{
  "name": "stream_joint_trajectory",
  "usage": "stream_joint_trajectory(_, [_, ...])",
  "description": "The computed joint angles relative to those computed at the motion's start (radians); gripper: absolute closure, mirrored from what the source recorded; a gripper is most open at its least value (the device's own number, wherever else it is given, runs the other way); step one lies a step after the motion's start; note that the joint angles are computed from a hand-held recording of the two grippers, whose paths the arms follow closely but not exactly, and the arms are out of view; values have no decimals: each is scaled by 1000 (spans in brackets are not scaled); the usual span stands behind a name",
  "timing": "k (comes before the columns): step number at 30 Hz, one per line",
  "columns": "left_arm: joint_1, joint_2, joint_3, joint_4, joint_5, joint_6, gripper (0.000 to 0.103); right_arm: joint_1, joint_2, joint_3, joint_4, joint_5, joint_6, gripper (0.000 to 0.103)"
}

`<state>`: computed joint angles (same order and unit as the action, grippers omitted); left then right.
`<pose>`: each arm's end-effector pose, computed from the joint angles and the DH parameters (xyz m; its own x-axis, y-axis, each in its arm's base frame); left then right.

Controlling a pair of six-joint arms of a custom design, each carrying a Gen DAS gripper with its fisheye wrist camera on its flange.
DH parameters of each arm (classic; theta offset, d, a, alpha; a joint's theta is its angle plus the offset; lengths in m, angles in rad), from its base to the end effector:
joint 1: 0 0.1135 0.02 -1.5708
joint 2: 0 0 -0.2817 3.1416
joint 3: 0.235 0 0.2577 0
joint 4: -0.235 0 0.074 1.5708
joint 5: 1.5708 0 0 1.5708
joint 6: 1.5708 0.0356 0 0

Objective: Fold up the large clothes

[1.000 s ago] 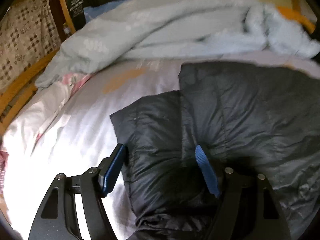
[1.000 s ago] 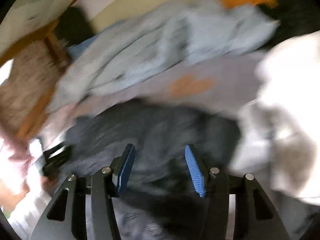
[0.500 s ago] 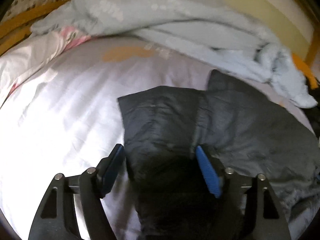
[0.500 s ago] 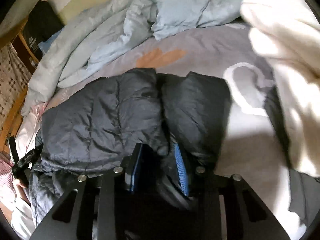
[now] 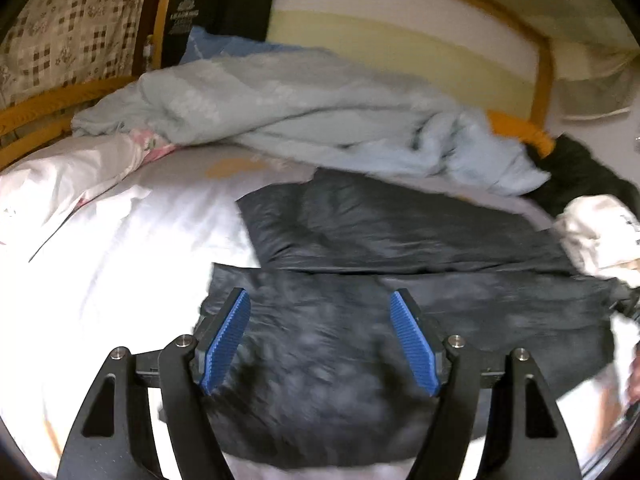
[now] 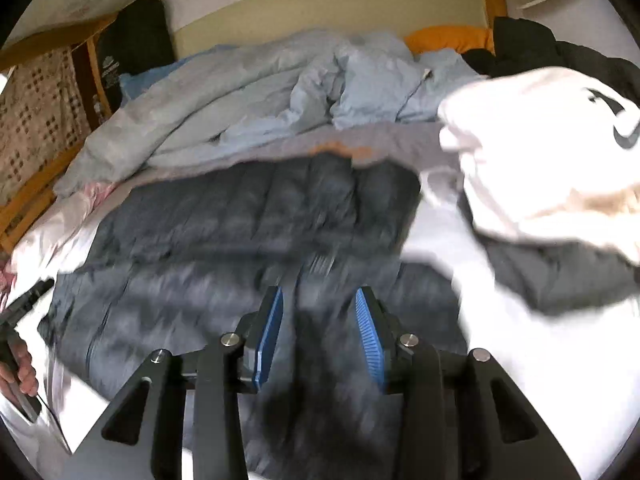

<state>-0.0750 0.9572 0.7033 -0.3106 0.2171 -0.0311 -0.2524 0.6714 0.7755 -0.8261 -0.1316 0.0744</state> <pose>0.2062 -0.0232 0.2808 -0.5411 0.0102 -0.8409 0.2379 0.9609 -0.1414 0.1217 -0.0266 0.3022 -0.6269 0.2378 -0.7420 0.1994 0.9695 0.1423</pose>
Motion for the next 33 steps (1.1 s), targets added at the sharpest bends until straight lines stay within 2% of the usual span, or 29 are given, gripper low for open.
stream_joint_trajectory(3, [-116,-96,-21,-43,-125,56,36,242,-77,-48,-33,169,126,60])
stream_joint_trajectory(4, [-143,-119,-30,-50,-152,64,36,321,-87,-57,-45,228,155,52])
stream_joint_trajectory(6, [-148,-134,-39,-61,-147,50,37,527,-100,-66,-88,419,252,50])
stream_joint_trajectory(7, [-145,-138,-44,-64,-140,43,37,583,-106,-68,-107,471,290,50])
stream_joint_trajectory(11, [-196,-177,-89,-59,-199,30,37,682,-134,-73,-136,509,367,48])
stream_joint_trajectory(12, [-205,-185,-103,-57,-206,31,37,689,-144,-77,-138,501,381,41])
stream_joint_trajectory(13, [-218,-188,-114,-52,-213,34,37,664,-153,-86,-132,471,373,39])
stream_joint_trajectory(17, [-324,-199,-144,-46,-251,111,36,585,-164,-114,-108,412,339,39])
stream_joint_trajectory(19, [-394,-198,-160,-37,-306,128,34,606,-166,-115,-102,436,342,39])
stream_joint_trajectory(21, [-432,-179,-162,-65,-303,137,34,650,-170,-110,-102,466,348,39])
stream_joint_trajectory(23, [-454,-186,-182,-104,-296,138,34,762,-155,-98,-128,542,380,28])
stream_joint_trajectory(25, [-506,-207,-226,-101,-384,112,34,927,-117,-88,-172,655,432,21])
stream_joint_trajectory(27, [-564,-198,-251,-80,-486,108,33,1069,-83,-83,-214,752,507,20])
stream_joint_trajectory(29, [-618,-166,-263,-42,-578,116,30,1152,-44,-85,-237,775,544,19])
stream_joint_trajectory(33, [-688,-123,-275,-25,-684,104,26,1337,117,-88,-299,875,655,16])
